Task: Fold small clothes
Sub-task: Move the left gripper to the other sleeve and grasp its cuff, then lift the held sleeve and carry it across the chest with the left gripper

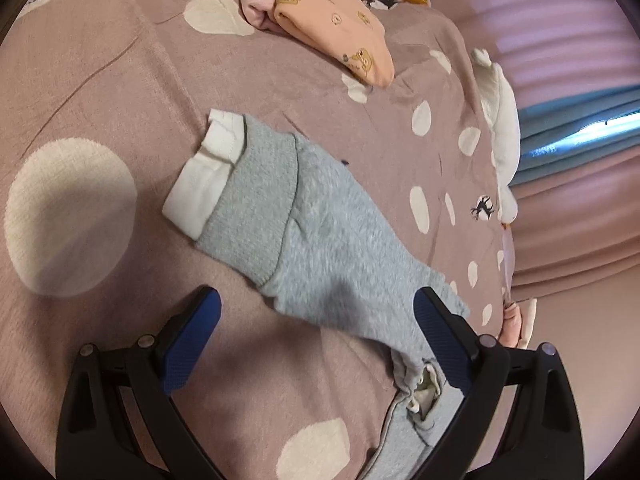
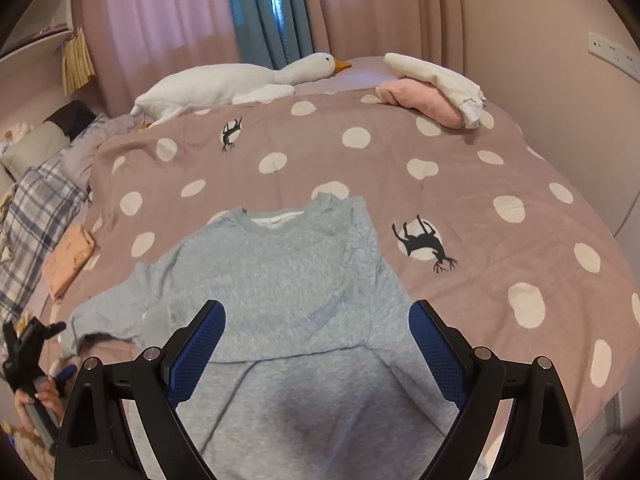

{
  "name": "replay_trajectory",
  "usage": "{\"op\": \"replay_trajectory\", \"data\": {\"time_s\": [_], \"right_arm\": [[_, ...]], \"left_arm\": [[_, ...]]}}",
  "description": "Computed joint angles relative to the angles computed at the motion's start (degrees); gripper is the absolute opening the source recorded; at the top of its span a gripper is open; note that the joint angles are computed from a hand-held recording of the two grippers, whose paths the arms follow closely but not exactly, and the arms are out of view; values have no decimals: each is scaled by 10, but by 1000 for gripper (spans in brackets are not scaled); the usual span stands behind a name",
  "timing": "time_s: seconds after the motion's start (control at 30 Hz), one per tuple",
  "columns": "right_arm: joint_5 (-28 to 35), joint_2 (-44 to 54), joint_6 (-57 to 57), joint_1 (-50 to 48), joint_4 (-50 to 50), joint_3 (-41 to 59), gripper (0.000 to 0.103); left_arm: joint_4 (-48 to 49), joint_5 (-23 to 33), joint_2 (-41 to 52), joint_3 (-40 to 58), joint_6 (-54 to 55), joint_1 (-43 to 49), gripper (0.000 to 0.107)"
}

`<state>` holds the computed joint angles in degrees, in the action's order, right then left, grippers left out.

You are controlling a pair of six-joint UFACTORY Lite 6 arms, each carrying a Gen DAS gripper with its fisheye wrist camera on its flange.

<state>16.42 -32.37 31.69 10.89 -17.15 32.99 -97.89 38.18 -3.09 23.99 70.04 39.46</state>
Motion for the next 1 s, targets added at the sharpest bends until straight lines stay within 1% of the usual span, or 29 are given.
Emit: {"op": "replay_trajectory", "data": {"time_s": [0.1,0.2,0.3,0.33,0.37,0.4,0.43,0.47,0.53,0.57,0.67,0.77,0.83,0.93,1.0], "right_arm": [[-1,8,11,7,-11,3,93],[-1,20,24,13,-23,8,93],[-2,26,38,19,-35,11,93],[-3,27,41,21,-37,10,93],[-3,30,42,22,-38,11,93],[-3,32,47,24,-43,11,93],[-4,34,49,25,-45,12,93],[-3,36,55,26,-50,12,93],[-4,36,54,27,-50,10,93],[-5,36,51,27,-46,10,93],[-4,35,48,27,-44,9,93],[-9,27,25,24,-22,6,93],[-9,17,20,25,-19,1,93],[-8,4,27,26,-27,-6,93],[-10,2,2,20,-3,-8,93]], "left_arm": [[-48,8,23,7,31,7,95],[-107,4,49,17,68,3,87],[-146,-6,62,26,86,-2,76],[-153,-12,67,30,87,-3,68],[-160,-18,71,33,90,-5,58],[-173,-24,75,32,101,-6,51],[-185,-29,79,30,113,-7,31],[-194,-36,85,29,122,-8,23],[-202,-18,84,17,138,6,21],[-193,-16,77,13,125,10,19],[-179,-58,21,2,96,-9,16],[-183,-117,-66,-17,85,-54,16],[-173,-134,-117,-27,71,-75,16],[-134,-163,-192,-35,25,-110,16],[-118,-175,-228,-38,2,-129,16]]}}
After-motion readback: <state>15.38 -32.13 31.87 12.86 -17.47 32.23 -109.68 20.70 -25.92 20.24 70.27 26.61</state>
